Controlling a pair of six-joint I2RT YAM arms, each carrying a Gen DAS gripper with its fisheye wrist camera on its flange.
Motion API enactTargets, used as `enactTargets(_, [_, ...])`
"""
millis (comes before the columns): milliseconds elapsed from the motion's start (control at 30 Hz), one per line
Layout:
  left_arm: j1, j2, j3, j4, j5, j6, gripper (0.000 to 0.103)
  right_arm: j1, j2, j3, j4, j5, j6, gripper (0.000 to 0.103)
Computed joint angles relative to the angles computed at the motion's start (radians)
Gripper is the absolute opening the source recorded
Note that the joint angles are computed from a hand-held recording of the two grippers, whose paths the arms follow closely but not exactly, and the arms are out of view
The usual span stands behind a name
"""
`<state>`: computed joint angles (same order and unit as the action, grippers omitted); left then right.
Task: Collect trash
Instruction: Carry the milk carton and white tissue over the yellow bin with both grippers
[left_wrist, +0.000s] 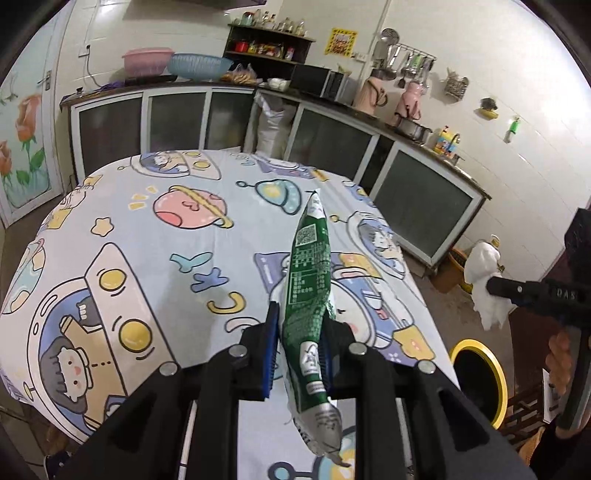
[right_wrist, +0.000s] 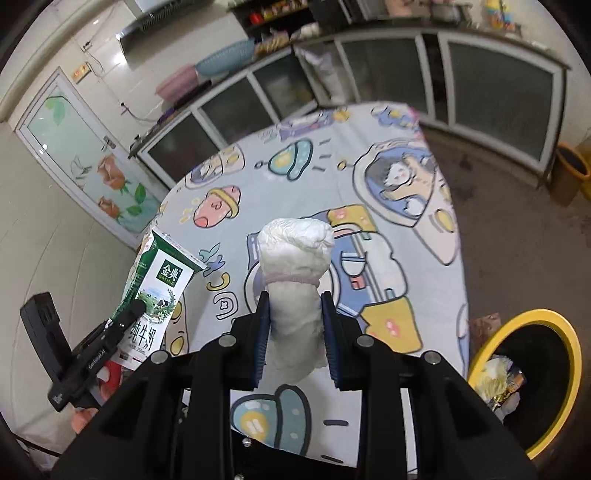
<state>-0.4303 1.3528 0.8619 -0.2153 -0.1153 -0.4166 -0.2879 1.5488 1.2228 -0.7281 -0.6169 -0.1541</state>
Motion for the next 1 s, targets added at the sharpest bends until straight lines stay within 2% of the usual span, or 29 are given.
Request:
enactTargets(233, [-0.115,0.017,0.017,0.015,-0.017,-0.013,0.017,-0.145,-0.168,-0.148,0.011,-0.042,-0.084,0.026])
enactTargets(433, [-0.239,0.145,0.134,0.018,-0.041,-0.014,0.017,-0.375,-0.171,-0.175,-0.039,-0.12,-0.209,0.026])
enactTargets(767, [-0.45,0.474,0.516,-0.048,-0.066,0.011,0.018,-0.723,0.02,-0.082,-0.113,-0.171,-0.4,0.026])
enactTargets(1000, [-0.551,0.718,0.83,-0.154,-0.053,0.048,0.018,-0.852,0.154,-0.033,-0.081,-0.148,-0.43,0.026])
